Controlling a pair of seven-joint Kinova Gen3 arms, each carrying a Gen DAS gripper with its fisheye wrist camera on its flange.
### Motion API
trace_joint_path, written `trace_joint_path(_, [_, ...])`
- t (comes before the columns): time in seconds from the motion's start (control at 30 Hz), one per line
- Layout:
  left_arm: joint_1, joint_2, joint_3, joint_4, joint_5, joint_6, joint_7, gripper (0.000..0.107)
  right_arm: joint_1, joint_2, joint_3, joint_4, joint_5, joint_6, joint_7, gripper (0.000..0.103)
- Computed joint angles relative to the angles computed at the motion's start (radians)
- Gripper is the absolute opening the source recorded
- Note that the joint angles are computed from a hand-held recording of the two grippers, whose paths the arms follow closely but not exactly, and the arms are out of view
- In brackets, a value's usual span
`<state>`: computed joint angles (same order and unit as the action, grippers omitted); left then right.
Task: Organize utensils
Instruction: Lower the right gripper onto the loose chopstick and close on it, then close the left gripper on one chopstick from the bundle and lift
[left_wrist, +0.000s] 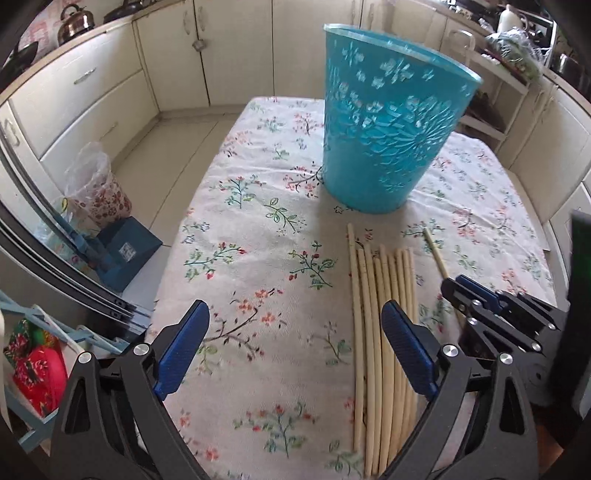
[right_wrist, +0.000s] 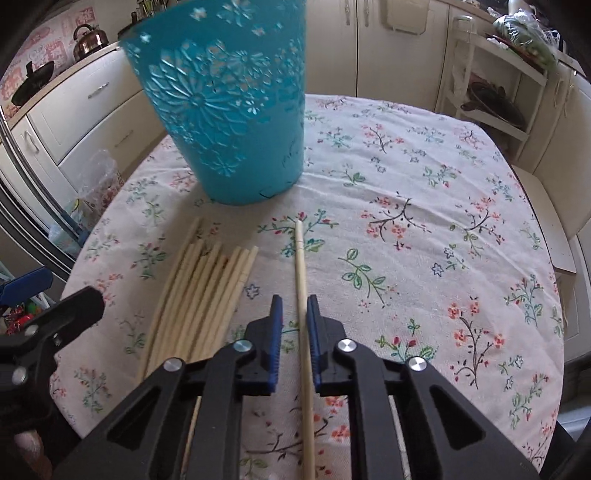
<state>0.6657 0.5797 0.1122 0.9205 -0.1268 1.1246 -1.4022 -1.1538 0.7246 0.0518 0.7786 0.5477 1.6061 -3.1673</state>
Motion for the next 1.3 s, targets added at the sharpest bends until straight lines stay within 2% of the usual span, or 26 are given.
trace_joint_path(0.17, [0.025,0.089,-0.013,-0.109,-0.016,0.047,0.000,0.088,-0.011,-0.034,-0.002,0.070,0.022,-0.034,-0.039,0.006])
trace_joint_path(0.33, [0.059,0.173,-0.040,-0.231,-0.039,0.122,-0.006,0.078,-0.005,-0.070,-0.015,0.139,0.036,-0.080,-0.088,0.006])
trace_joint_path(0.57, [0.082,0.220,-0.063,-0.319,-0.054,0.163,-0.029,0.075,0.013,-0.094,-0.039,0.184,0.049,-0.118,-0.093,0.006])
trace_joint_path(0.63, [0.086,0.242,-0.059,-0.367,-0.049,0.200,-0.050,0.068,0.017,-0.103,-0.043,0.199,0.051,-0.131,-0.094,0.006])
trace_joint_path(0.83, [0.093,0.233,-0.066,-0.347,-0.043,0.184,-0.078,0.062,0.019,-0.113,-0.051,0.221,0.059,-0.140,-0.095,0.006])
trace_joint_path(0.97, [0.084,0.235,-0.048,-0.349,-0.022,0.169,-0.121,0.048,0.025,-0.109,-0.052,0.215,0.060,-0.140,-0.085,0.006])
trace_joint_path(1.03, [0.057,0.236,-0.013,-0.351,0.024,0.160,-0.176,0.025,0.030,-0.109,-0.053,0.216,0.061,-0.143,-0.073,0.006])
trace_joint_path(1.07, [0.048,0.237,-0.005,-0.352,0.040,0.157,-0.193,0.022,0.033,-0.110,-0.054,0.216,0.057,-0.144,-0.067,0.006])
trace_joint_path(1.13, [0.043,0.259,0.005,-0.403,0.054,0.198,-0.232,0.006,0.037,-0.116,-0.058,0.221,0.049,-0.149,-0.061,0.006])
trace_joint_path(1.2, [0.039,0.263,0.000,-0.422,0.082,0.219,-0.245,0.005,0.034,-0.125,-0.059,0.237,0.049,-0.161,-0.070,0.006])
trace_joint_path(1.3, [0.011,0.198,0.006,-0.325,0.121,0.156,-0.265,0.005,0.028,-0.163,-0.060,0.310,0.061,-0.220,-0.133,0.006])
